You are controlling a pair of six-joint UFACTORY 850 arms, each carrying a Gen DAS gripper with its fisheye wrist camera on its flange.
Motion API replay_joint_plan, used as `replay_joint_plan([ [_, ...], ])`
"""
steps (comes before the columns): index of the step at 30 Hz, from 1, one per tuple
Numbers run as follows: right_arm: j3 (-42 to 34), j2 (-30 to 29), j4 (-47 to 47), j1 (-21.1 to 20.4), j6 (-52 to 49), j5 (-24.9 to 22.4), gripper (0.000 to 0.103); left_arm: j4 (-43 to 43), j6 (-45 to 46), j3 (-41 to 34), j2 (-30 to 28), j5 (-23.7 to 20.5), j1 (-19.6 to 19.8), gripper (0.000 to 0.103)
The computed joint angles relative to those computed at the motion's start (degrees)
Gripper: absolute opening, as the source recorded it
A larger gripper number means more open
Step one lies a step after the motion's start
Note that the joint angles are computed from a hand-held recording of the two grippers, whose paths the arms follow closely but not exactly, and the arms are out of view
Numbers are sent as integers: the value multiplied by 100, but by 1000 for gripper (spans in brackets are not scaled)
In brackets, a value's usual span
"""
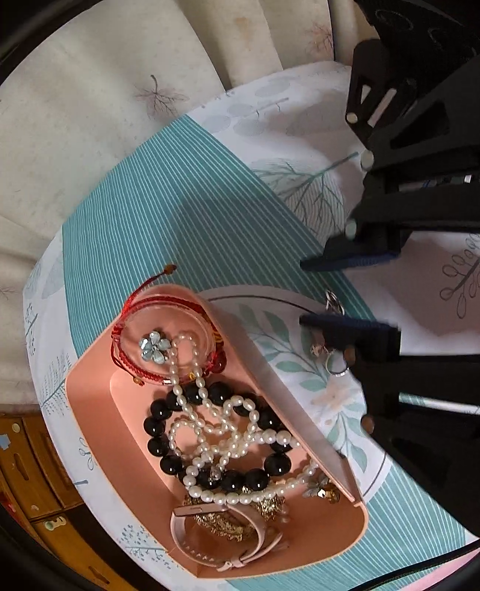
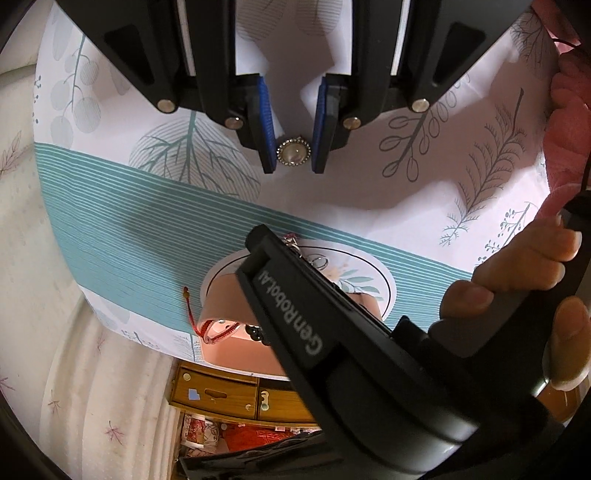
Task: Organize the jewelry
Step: 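Grasp the pearl button brooch with the right tool while the left tool grasps a silver ring by the plate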
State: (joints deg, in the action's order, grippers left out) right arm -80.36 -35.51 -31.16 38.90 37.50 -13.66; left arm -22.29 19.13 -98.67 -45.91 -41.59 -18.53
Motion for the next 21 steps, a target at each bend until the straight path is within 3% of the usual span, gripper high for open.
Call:
replay_joint_plan([
  [15, -119, -53, 480, -40, -453, -43, 19, -225, 147, 258, 289, 286, 58, 6],
  [21, -134, -66, 637, -59, -567, -50, 19, 37, -75, 87, 198, -58, 86, 9],
])
